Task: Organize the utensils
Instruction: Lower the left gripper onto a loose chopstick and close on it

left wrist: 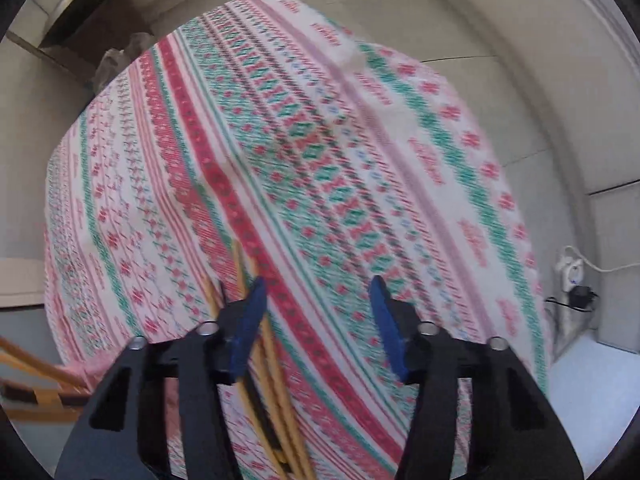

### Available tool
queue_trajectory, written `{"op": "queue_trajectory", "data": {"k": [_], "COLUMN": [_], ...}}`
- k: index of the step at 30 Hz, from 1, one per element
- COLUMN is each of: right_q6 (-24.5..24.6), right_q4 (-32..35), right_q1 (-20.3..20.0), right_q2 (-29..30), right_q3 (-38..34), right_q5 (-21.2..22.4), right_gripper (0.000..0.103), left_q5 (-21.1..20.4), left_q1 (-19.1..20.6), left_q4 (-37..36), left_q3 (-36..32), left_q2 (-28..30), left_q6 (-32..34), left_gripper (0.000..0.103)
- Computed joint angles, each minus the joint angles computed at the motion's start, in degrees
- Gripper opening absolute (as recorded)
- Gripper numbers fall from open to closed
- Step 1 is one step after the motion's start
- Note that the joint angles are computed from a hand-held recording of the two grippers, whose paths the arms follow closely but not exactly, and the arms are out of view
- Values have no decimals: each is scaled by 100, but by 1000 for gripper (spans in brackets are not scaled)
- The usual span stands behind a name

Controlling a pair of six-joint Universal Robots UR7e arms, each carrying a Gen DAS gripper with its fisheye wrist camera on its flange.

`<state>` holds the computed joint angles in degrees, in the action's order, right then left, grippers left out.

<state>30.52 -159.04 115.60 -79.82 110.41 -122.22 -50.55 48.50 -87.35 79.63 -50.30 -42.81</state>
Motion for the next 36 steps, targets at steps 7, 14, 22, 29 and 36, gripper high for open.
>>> {"op": "queue_trajectory", "data": {"k": [7,14,22,29,36], "right_q6": [29,-38,-53,16,89], "right_q4": [180,252,344,400,856], "right_q1": [-89,-56,-78,-101,-223], "right_q2": [56,120,133,118,351], "right_q3": [-50,-79,-116,-96,-260], "right_q5": [97,-9,22,66,196], "right_gripper": [96,96,96,96,96], "left_q5": [718,803,574,215,62], "left_q1": [83,181,497,493,-10], "left_q4": [877,917,462,-141,-1436], "left_q3": [-129,-110,-81,252,1500], "left_q2": [35,38,13,-218,-805], "left_q6": [-612,-584,-478,-169,109], "left_gripper": [21,18,5,4,4]}}
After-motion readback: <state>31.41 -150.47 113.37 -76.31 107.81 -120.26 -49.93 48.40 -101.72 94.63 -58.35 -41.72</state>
